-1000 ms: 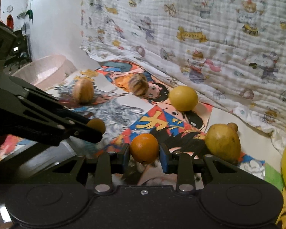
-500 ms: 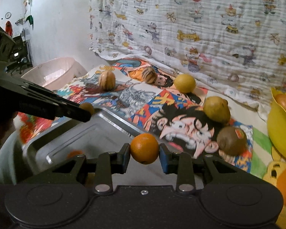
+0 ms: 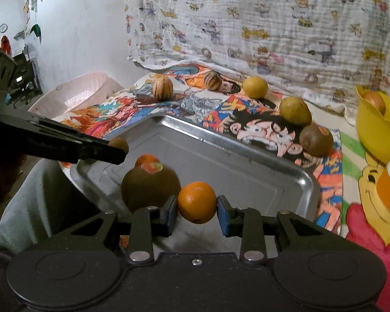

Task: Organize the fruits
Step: 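Carry the orange in the right gripper to the tray while the left carries the brown fruit, then open the right gripper to set the orange on the tray while the left releases the brown fruit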

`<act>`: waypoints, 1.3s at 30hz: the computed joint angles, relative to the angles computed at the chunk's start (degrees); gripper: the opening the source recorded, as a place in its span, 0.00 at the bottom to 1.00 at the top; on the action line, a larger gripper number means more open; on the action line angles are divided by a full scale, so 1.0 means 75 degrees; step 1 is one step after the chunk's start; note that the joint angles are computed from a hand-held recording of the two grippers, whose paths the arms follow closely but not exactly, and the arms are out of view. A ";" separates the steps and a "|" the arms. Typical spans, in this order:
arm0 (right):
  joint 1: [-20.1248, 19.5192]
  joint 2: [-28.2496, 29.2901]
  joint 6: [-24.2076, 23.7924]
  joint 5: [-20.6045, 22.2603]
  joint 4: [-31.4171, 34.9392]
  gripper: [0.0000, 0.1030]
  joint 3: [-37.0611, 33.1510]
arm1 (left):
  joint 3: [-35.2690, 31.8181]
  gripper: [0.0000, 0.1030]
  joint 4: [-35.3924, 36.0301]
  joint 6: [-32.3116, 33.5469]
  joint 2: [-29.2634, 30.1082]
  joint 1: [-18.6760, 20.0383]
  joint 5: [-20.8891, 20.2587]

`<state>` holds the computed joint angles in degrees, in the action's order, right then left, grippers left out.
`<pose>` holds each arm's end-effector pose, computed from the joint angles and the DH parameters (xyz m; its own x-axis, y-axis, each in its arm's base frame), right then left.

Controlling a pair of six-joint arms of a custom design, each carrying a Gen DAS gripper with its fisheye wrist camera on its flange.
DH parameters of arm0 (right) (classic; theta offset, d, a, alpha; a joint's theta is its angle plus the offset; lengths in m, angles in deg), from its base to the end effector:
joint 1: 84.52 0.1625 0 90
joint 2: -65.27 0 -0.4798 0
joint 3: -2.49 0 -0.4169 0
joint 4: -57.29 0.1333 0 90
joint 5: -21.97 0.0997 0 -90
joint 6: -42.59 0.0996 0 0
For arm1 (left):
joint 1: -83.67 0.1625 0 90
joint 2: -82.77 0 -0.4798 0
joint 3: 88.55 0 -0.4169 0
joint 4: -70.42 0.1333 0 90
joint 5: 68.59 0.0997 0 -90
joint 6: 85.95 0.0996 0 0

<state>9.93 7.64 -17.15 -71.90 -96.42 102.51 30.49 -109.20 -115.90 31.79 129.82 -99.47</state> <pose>0.1800 -0.6819 0.2304 -0.4398 -0.8289 0.3457 -0.8972 0.4223 -0.1289 -0.2367 -0.5622 0.1377 -0.8317 -0.2238 -0.5081 0.2644 0.6451 -0.7169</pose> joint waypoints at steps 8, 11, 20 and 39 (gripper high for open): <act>-0.0057 -0.0124 0.0129 -0.0207 0.0183 0.34 0.0108 | 0.0034 0.27 0.0875 -0.0773 -0.0030 -0.0079 -0.0095; -0.0055 -0.0095 0.0196 -0.0282 0.0246 0.34 0.0090 | -0.0014 0.27 0.1178 -0.0942 -0.0041 -0.0069 -0.0125; -0.0038 0.0002 0.0265 -0.0389 0.0359 0.34 0.0021 | -0.0132 0.27 0.1622 -0.1109 -0.0038 -0.0031 -0.0192; -0.0025 0.0038 0.0184 -0.0333 0.0412 0.42 -0.0017 | -0.0134 0.36 0.1627 -0.1018 -0.0041 -0.0038 -0.0170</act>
<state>9.74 7.93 -15.77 -74.39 -93.34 102.38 29.48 -97.00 -123.53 31.48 129.54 -100.74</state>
